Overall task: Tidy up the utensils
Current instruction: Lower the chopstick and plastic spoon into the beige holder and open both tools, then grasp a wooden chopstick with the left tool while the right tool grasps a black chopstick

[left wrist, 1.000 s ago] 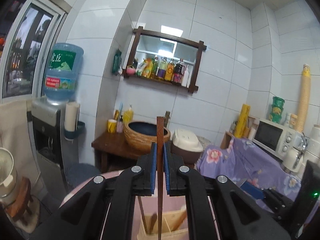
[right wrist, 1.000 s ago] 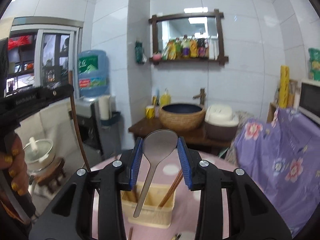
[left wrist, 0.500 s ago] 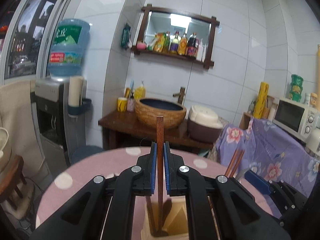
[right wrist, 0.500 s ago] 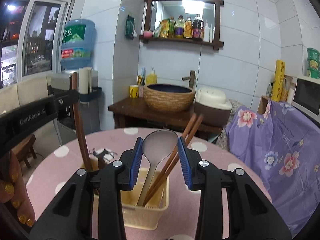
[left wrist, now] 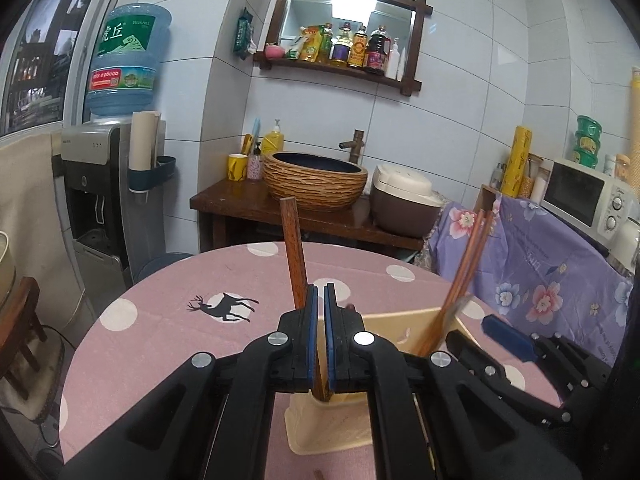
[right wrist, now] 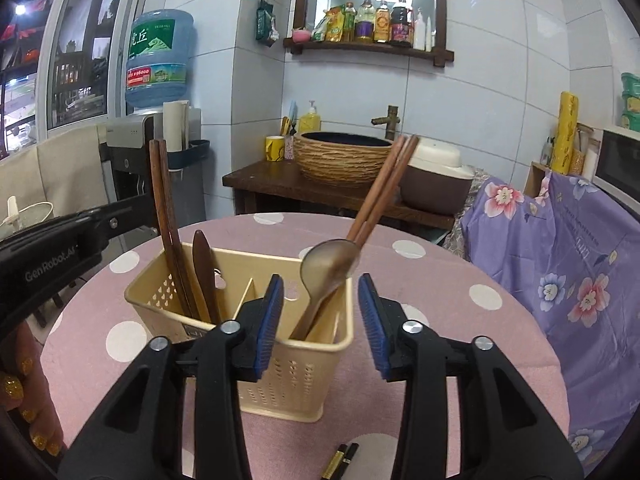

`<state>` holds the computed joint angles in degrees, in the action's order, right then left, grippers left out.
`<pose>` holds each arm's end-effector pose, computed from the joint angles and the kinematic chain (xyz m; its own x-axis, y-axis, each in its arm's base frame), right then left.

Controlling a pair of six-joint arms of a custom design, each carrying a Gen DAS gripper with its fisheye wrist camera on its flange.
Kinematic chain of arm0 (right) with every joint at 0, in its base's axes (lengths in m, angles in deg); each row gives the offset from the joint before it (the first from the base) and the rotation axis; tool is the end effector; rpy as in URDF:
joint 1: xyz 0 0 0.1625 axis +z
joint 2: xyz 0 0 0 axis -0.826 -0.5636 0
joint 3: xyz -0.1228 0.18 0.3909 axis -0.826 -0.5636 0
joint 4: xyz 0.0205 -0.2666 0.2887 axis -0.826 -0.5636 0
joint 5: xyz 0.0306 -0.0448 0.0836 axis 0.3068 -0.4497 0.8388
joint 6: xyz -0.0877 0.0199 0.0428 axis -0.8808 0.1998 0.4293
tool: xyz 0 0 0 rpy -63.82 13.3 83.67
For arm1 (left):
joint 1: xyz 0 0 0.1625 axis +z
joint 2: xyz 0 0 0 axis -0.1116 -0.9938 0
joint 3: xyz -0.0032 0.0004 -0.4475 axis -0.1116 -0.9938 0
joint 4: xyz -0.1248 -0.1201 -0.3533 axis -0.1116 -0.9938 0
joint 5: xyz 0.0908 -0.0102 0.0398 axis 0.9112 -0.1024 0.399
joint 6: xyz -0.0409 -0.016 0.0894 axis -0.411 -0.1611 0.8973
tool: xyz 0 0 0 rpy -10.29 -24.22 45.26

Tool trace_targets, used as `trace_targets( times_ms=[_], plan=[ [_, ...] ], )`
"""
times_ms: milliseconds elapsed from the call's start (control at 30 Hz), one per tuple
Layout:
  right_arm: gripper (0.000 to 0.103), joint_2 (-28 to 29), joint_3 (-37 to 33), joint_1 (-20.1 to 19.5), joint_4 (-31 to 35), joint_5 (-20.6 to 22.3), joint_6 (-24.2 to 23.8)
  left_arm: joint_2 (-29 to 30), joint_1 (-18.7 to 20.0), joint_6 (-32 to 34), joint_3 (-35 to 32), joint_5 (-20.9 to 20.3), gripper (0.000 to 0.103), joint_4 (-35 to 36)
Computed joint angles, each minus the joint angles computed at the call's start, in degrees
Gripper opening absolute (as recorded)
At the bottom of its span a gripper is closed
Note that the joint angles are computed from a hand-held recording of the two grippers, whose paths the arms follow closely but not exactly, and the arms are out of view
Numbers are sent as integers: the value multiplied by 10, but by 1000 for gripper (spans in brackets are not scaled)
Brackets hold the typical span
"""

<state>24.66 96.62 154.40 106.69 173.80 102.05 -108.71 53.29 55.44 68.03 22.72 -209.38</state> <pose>0.1987 -0.7630 0.3568 -0.6620 0.1110 0.7412 -0.6365 0.4389 -0.6342 -0.4528 -0.7612 0.1292 -0.7609 0.3635 -0.5375 0.6488 0.4342 -0.6249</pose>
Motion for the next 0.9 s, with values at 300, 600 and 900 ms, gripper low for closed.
trace_targets(
  times_ms=[300, 600, 900],
  plan=[
    [54, -101, 210, -5, -30, 46, 48, -86, -1, -58, 187, 1, 43, -33],
    [48, -80, 212, -50, 92, 86, 210, -105, 11, -152, 258, 28, 43, 61],
    [46, -39, 151, -55, 155, 76, 247, -103, 13, -157, 265, 29, 43, 74]
  ],
)
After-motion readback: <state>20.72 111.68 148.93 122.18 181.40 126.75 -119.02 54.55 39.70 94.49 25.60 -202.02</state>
